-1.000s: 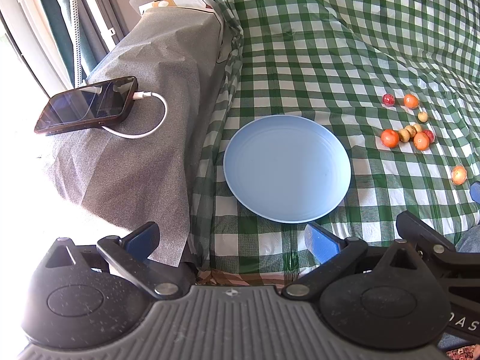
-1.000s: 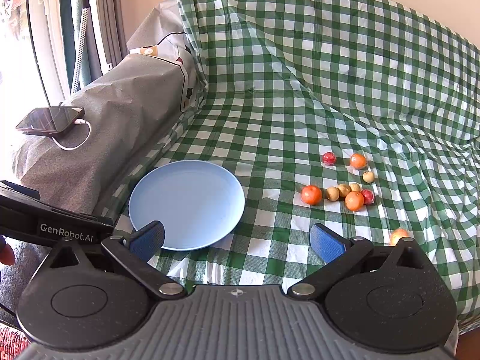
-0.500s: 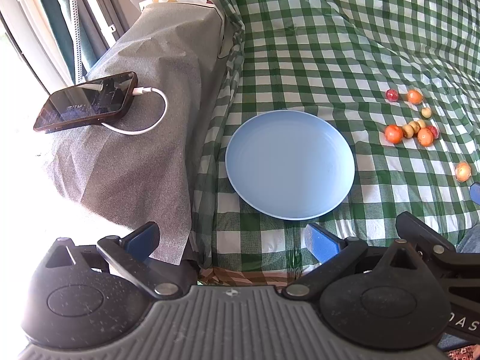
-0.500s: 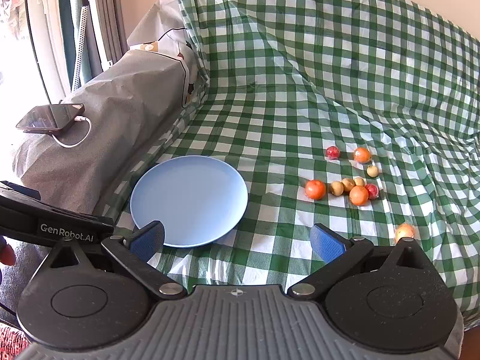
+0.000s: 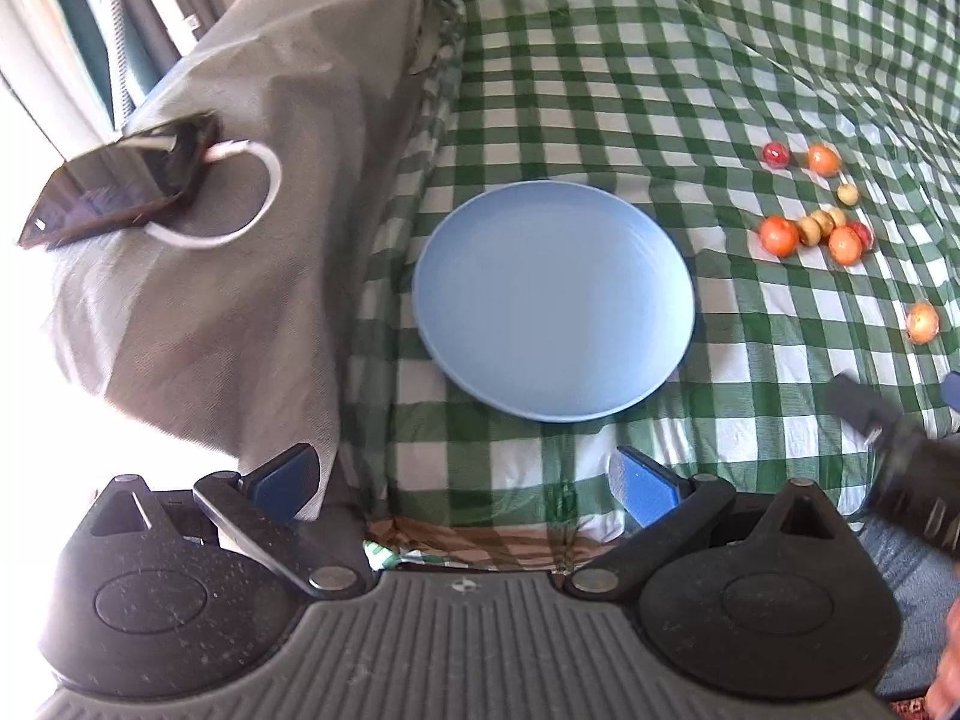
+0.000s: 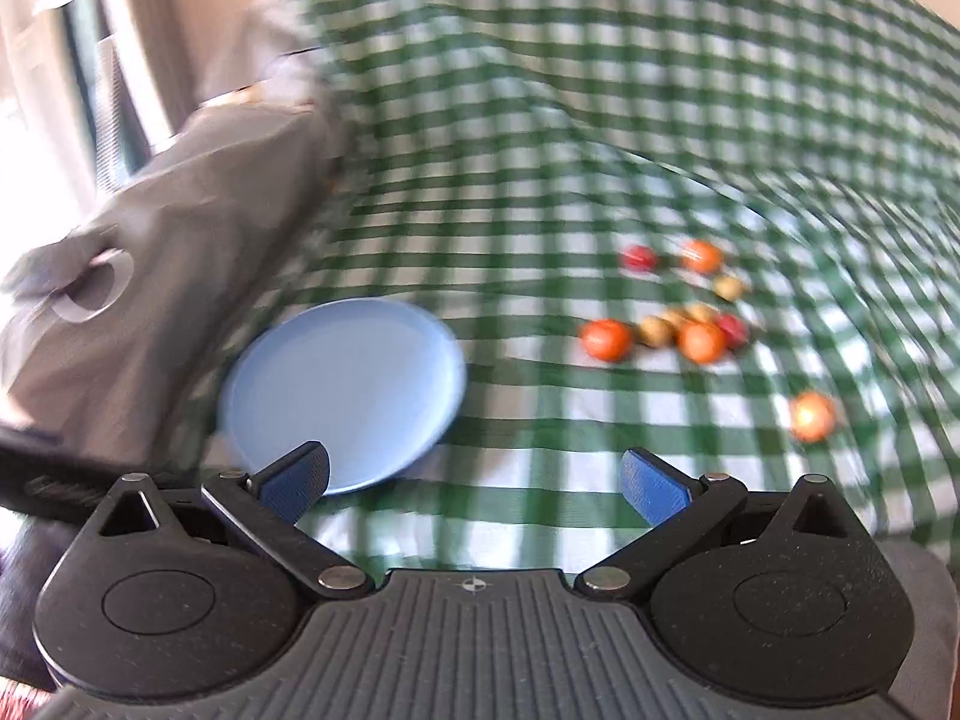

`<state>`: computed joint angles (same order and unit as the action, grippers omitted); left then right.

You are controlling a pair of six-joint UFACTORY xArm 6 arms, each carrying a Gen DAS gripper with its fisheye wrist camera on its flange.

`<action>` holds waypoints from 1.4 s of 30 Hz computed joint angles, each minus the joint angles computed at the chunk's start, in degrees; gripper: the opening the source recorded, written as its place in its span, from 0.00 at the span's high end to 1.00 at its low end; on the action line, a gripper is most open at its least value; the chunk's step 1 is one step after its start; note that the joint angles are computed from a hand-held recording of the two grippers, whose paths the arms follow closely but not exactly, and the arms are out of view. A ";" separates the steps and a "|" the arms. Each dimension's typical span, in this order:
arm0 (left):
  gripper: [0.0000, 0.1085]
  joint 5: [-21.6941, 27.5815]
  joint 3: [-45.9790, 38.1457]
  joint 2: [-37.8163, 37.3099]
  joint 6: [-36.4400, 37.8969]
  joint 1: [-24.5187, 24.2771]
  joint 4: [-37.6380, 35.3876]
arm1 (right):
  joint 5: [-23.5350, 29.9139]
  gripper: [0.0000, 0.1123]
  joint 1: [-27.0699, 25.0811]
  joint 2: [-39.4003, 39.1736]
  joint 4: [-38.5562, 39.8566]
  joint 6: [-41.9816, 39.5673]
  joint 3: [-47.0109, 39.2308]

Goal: Organize fruits
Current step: 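Grasp the plastic-wrapped orange with the right gripper while the left gripper grasps an orange, then carry the wrapped orange in the right gripper while the left carries the orange to the plate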

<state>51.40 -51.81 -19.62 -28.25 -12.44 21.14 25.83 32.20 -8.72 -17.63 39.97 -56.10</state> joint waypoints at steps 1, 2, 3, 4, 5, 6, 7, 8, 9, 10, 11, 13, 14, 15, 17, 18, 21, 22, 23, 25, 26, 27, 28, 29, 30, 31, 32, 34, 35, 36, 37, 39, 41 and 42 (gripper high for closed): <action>0.05 -0.05 -1.09 1.30 0.11 -0.62 0.28 | -0.10 0.09 -1.28 0.12 -4.55 4.92 0.49; 0.05 -0.27 -2.40 2.81 0.25 -1.27 0.52 | 1.01 0.09 -2.54 0.09 -10.47 9.67 0.72; 0.05 -0.75 -3.84 4.48 0.39 -1.94 0.73 | 1.03 0.09 -4.00 0.13 -15.42 14.43 1.37; 0.05 -1.59 -5.38 6.33 0.56 -2.69 0.87 | 1.63 0.09 -5.17 0.26 -18.02 17.30 1.77; 0.05 -2.58 -7.15 8.51 0.86 -3.41 0.88 | 1.47 0.09 -7.00 0.36 -22.42 21.68 2.54; 0.05 -3.55 -9.05 10.83 1.12 -4.15 0.86 | 1.42 0.09 -8.39 0.65 -24.42 24.06 3.10; 0.05 -4.94 -10.89 13.26 1.67 -4.80 0.71 | 1.54 0.09 -9.81 1.19 -25.08 25.12 3.45; 0.05 -6.03 -13.10 16.05 2.63 -5.41 0.27 | 1.21 0.09 -11.28 1.96 -26.11 26.42 3.77; 0.05 -6.74 -15.71 19.11 3.95 -5.95 -0.78 | 0.38 0.09 -12.81 3.21 -27.04 27.82 3.89; 0.05 -7.82 -18.35 22.34 5.88 -6.36 -2.61 | -1.93 0.09 -14.54 6.23 -26.57 28.93 3.02; 0.05 -8.90 -21.00 25.55 7.86 -6.63 -4.67 | -2.46 0.09 -15.79 8.08 -26.45 28.89 2.42; 0.05 -11.72 -26.33 32.18 10.63 -7.29 -8.07 | -3.24 0.09 -17.65 12.49 -24.90 28.12 0.53; 0.05 -12.39 -29.50 35.64 12.10 -7.53 -9.33 | -2.99 0.09 -18.29 14.72 -23.76 27.54 -0.74; 0.05 -12.37 -32.96 39.11 13.08 -7.83 -9.96 | -3.29 0.10 -19.42 16.55 -24.38 28.16 -1.82; 0.05 -10.96 -40.38 45.93 14.80 -8.44 -10.58 | -4.07 0.13 -20.71 20.40 -23.83 28.94 -4.02; 0.05 -9.37 -44.44 49.26 15.52 -8.67 -10.82 | -4.61 0.14 -21.48 21.76 -24.08 29.76 -4.71; 0.06 -5.27 -54.90 57.59 17.71 -9.21 -11.99 | -4.73 0.13 -22.03 23.53 -26.90 33.79 -6.05; 0.06 -4.28 -57.55 59.66 18.13 -9.43 -11.52 | -4.62 0.12 -22.04 24.24 -28.30 34.09 -6.75; 0.06 -3.32 -59.96 61.51 18.89 -9.67 -10.96 | -4.24 0.12 -21.93 24.77 -29.60 34.48 -7.30; 0.06 -2.50 -62.77 63.86 20.37 -9.84 -9.86 | -3.48 0.11 -21.59 25.33 -33.11 37.00 -7.81; 0.19 -2.73 -63.18 64.31 20.99 -9.86 -10.04 | -3.04 0.11 -21.37 25.34 -34.17 37.71 -7.87; 0.32 -2.67 -63.53 64.58 21.86 -9.77 -10.99 | -2.77 0.14 -21.17 25.03 -34.70 38.13 -7.66; 0.60 -1.72 -64.23 64.78 23.99 -9.51 -14.34 | -3.10 0.27 -21.14 24.58 -35.42 38.66 -7.24; 0.63 -1.85 -63.66 64.13 24.55 -9.29 -16.67 | -3.10 0.40 -21.01 24.09 -38.37 41.11 -6.92; 0.63 -3.21 -61.97 62.96 24.34 -9.26 -17.24 | -3.14 0.64 -20.86 23.44 -41.05 42.67 -6.57; 0.64 -5.88 -59.24 61.26 24.51 -9.35 -17.18 | -3.66 0.65 -20.85 23.12 -41.78 42.49 -6.31; 0.64 -7.65 -57.03 59.77 24.43 -9.54 -16.38 | -3.80 0.65 -20.83 23.08 -41.88 42.48 -6.23; 0.64 -8.06 -53.87 56.78 22.70 -9.70 -14.65 | -3.70 0.65 -20.95 22.99 -43.30 43.86 -6.39; 0.64 -8.71 -51.66 54.87 22.24 -9.57 -14.96 | -4.01 0.65 -21.15 22.69 -45.05 45.80 -6.25; 0.64 -9.43 -48.87 52.37 21.54 -9.41 -15.40 | -4.16 0.65 -21.35 22.35 -47.20 48.02 -6.16; 0.64 -9.78 -46.60 50.14 20.71 -9.31 -15.42 | -4.16 0.65 -21.40 22.02 -49.14 49.84 -6.04; 0.64 -11.24 -39.69 43.80 18.94 -8.88 -14.14 | -4.64 0.65 -21.59 21.17 -49.77 50.22 -5.54; 0.64 -12.04 -32.64 36.84 16.99 -8.27 -12.27 | -4.75 0.65 -21.48 19.30 -45.91 45.88 -4.38; 0.64 -12.39 -29.21 33.46 15.83 -7.92 -11.32 | -5.30 0.65 -21.54 17.72 -43.87 43.88 -3.33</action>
<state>39.01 -81.02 13.84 -12.42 -20.36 9.82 20.53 10.67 9.00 -61.49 83.85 -59.43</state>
